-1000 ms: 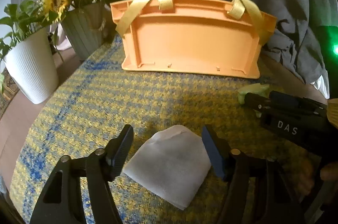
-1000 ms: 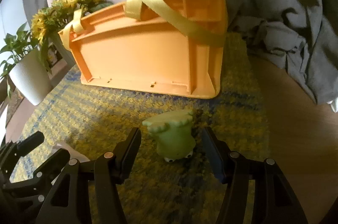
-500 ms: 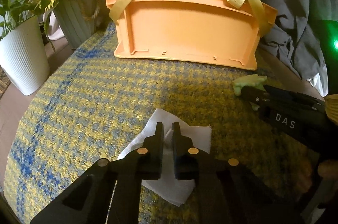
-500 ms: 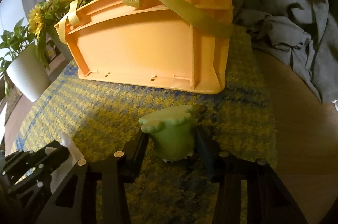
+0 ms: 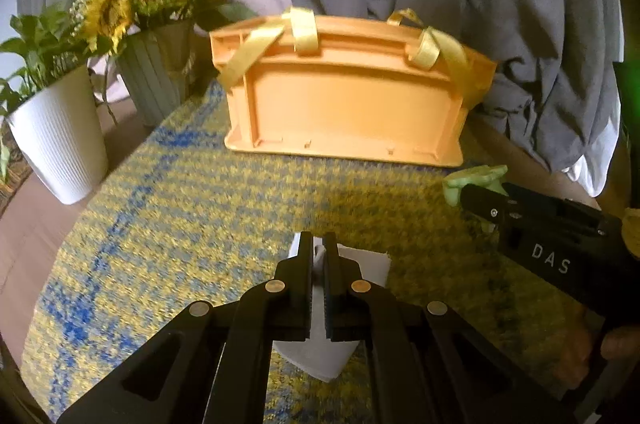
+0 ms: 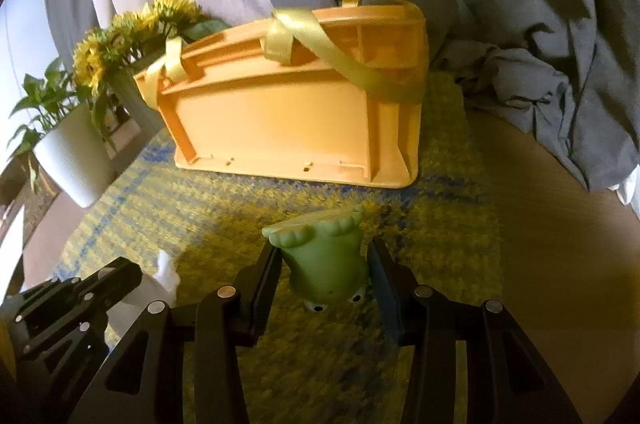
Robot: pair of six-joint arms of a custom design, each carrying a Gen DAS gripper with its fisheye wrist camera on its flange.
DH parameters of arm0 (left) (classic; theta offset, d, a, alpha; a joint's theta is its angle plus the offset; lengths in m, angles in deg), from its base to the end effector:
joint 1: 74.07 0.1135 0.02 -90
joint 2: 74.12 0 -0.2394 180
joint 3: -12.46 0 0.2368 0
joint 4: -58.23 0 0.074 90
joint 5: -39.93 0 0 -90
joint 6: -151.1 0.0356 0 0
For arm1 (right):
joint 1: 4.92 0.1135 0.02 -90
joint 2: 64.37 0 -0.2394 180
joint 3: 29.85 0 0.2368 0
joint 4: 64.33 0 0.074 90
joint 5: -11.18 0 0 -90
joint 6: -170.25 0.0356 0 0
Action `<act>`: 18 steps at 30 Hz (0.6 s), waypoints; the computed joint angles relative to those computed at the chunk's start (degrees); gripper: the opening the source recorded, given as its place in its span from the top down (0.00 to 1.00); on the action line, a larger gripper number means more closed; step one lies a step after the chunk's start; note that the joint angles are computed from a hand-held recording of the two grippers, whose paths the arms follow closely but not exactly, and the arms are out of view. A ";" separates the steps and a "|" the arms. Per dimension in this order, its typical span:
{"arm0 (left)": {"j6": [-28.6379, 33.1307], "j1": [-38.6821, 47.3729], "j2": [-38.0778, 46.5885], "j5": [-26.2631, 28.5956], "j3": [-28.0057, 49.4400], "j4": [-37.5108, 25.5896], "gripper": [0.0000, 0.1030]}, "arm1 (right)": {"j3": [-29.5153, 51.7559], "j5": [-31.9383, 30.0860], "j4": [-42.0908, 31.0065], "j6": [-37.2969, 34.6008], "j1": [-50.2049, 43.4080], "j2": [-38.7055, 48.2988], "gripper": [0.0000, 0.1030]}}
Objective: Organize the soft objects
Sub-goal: 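Grasp the white cloth with the left tool while the right tool grasps the green frog, then carry the white cloth and green frog over the orange crate with both tools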
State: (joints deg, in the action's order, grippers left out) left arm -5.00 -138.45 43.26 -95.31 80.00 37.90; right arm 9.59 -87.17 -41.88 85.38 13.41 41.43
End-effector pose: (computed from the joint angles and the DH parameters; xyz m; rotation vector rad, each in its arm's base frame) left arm 0.1596 -0.2744 0.0519 -0.2011 2.2862 0.0361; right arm 0.2441 0.0863 0.0512 -0.3435 2.3321 0.3722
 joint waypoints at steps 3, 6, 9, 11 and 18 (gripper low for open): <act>-0.40 -1.43 -2.48 -2.16 -0.52 -1.74 0.94 | -2.00 -0.13 -0.79 0.83 0.02 -3.61 0.56; -0.85 -2.37 -5.25 -3.73 -1.55 -2.85 0.94 | -4.04 0.70 -1.82 1.73 0.90 -8.11 0.56; -0.99 -3.18 -7.98 -5.28 -2.89 -3.41 0.94 | -5.40 1.53 -2.89 3.00 1.67 -11.83 0.56; -1.08 -3.59 -9.66 -6.23 -3.82 -3.66 0.94 | -6.14 2.38 -4.12 3.82 2.60 -14.66 0.56; -0.56 -5.07 -15.48 -9.36 -6.26 -5.47 0.94 | -8.45 6.05 -9.53 6.69 5.94 -25.12 0.56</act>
